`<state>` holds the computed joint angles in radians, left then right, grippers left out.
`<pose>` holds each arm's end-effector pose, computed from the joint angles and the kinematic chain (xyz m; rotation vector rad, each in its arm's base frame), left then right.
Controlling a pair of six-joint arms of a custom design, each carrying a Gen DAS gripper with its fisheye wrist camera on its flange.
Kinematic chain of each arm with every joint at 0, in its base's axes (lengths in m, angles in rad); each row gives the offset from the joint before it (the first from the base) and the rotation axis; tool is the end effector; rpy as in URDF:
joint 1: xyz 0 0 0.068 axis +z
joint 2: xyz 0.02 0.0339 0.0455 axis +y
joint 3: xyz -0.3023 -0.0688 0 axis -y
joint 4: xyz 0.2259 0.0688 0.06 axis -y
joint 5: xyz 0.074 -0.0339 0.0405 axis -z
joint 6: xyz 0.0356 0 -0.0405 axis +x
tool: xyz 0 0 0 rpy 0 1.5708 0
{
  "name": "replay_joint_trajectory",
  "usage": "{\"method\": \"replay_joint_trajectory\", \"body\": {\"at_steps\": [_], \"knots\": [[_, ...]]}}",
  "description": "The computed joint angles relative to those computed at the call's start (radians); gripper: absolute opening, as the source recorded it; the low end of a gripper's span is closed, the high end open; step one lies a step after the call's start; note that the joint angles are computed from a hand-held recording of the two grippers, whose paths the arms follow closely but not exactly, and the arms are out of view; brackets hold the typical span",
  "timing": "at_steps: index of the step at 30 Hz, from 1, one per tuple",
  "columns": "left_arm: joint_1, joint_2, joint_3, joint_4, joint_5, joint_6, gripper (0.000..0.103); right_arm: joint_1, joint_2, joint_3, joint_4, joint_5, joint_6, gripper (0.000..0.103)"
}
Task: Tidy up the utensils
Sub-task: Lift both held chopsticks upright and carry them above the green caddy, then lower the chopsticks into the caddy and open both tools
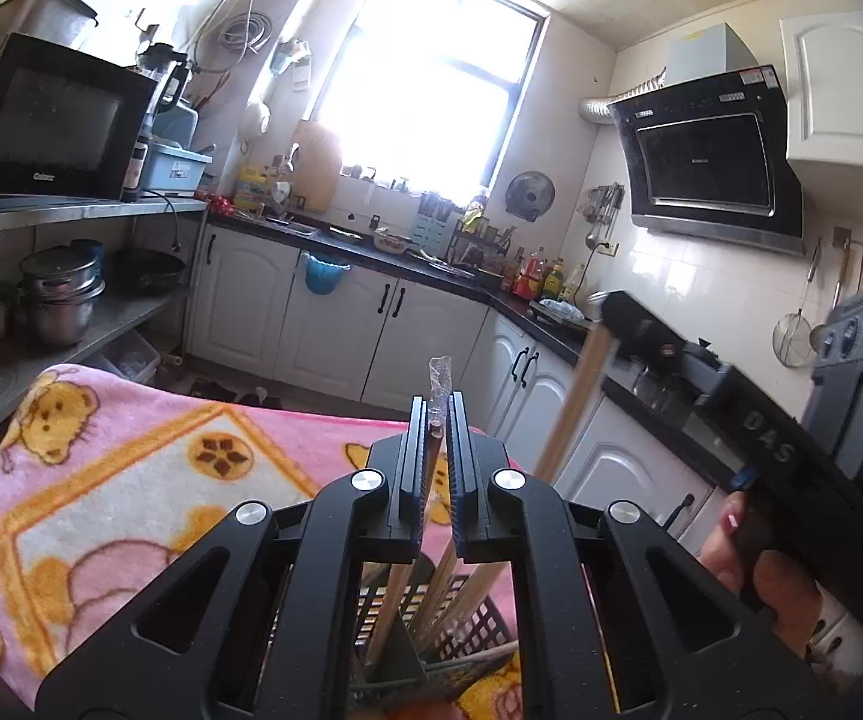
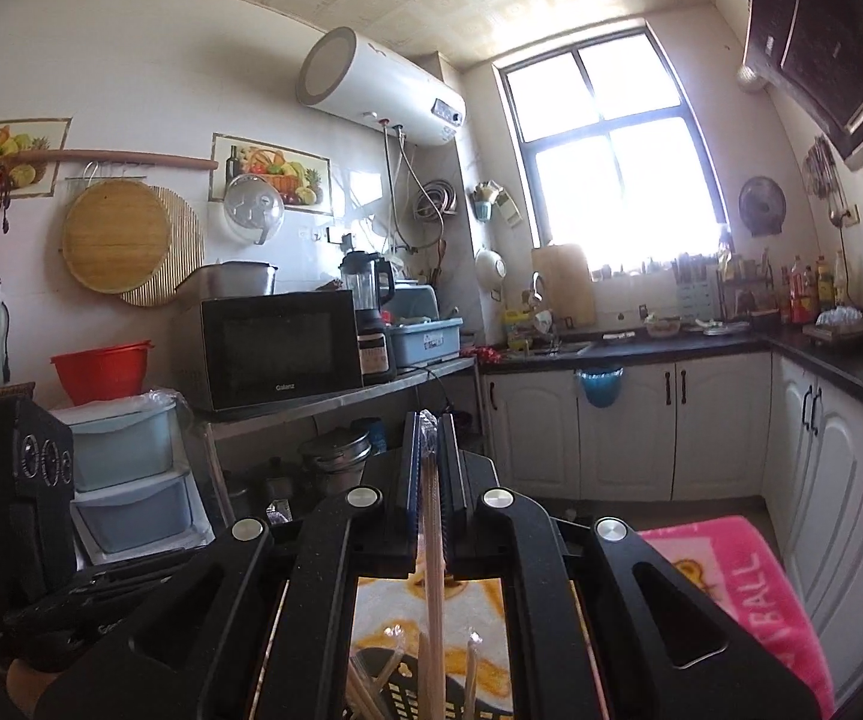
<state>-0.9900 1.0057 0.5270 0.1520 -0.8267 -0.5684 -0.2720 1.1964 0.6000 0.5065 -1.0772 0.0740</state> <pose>0.1202 -0.1354 0.2865 -0.1690 1.7940 -0.3297 0.2209 -0.0291 0.3095 -0.5344 1.5763 0.7366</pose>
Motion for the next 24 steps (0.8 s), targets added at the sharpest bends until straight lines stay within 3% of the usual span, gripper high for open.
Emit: {"method": "replay_joint_trajectory", "body": {"at_steps": [7, 15, 24], "knots": [[-0.04, 0.038, -0.031, 0.028, -0.053, -0.029, 0.004, 0.028, 0.038, -0.056, 0.047, 0.009, -0.04, 0.006], [-0.031, 0.074, -0.049, 0.039, -0.031, -0.049, 0.004, 0.032, 0.064, -0.083, 0.029, 0.007, -0.093, 0.006], [-0.013, 0.103, -0.072, 0.031, 0.013, -0.096, 0.004, 0.008, 0.075, -0.047, -0.176, 0.021, -0.215, 0.008]]}}
